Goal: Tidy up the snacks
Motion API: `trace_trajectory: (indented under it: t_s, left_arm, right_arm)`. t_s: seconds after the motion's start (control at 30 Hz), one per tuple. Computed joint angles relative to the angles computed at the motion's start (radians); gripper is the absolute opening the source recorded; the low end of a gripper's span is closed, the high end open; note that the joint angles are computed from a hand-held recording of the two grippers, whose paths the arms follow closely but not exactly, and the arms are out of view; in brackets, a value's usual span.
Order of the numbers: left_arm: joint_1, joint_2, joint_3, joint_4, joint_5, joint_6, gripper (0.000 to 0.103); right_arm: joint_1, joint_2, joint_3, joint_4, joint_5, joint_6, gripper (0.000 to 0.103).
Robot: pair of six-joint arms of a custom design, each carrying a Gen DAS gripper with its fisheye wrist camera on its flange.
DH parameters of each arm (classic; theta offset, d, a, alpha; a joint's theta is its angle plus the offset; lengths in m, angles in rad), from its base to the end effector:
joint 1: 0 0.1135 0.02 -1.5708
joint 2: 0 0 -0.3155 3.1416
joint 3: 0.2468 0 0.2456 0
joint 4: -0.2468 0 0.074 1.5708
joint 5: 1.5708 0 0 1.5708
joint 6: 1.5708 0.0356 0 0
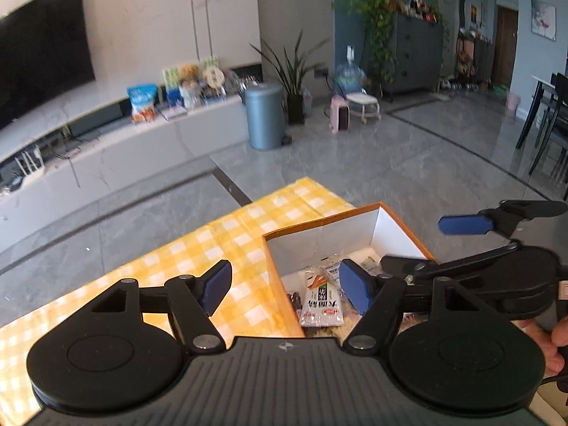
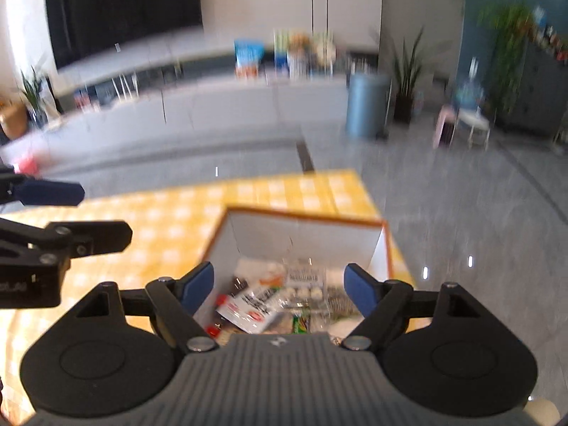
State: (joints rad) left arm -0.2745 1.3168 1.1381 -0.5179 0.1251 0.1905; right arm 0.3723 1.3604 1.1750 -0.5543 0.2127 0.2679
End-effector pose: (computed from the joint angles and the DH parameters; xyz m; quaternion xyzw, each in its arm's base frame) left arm 0.2583 -0.0774 0.3654 0.2341 0.8738 -0.0743 0.4197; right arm 0.2632 0.0947 0.3638 -0.0047 0.9107 0.0341 0.4116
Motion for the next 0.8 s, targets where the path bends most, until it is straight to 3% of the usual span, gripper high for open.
trace_trajectory:
  t_s: [0.17, 0.37, 0.43, 0.57, 0.67, 0.73, 0.8]
  left_arm:
    - [0.061, -0.245, -0.138, 0.005, -0.005, 0.003, 0.089]
    - [0.148, -0.526, -0.294, 0.022, 0.010, -0.051, 0.090]
    - [0.127, -0.597, -0.340, 0.034, -0.041, -0.068, 0.092]
    - [-0.050, -0.715, -0.420, 0.053, -0.279, -0.120, 0.096]
    - [-0.189, -0.761, -0.470, 0.058, -0.434, -0.179, 0.100]
    - [-0.196, -0.761, -0.491, 0.055, -0.435, -0.217, 0.100]
    - [-0.113, -0.736, -0.508, 0.055, -0.337, -0.232, 0.100]
  right_arm:
    - [0.207, -0.217, -0.097, 0.029, 0.200, 0.064, 0.088]
    - [0.648, -0.357, -0.130, -0.074, 0.621, 0.241, 0.093]
    - [0.796, -0.366, -0.132, -0.137, 0.747, 0.346, 0.095]
    - [1.064, -0.324, -0.102, -0.396, 0.966, 0.694, 0.098]
    - [1.226, -0.216, -0.043, -0.771, 1.059, 1.148, 0.100]
    - [1.272, -0.159, -0.038, -0.918, 1.065, 1.359, 0.100]
    - [1.297, -0.112, -0.042, -1.001, 1.053, 1.504, 0.100]
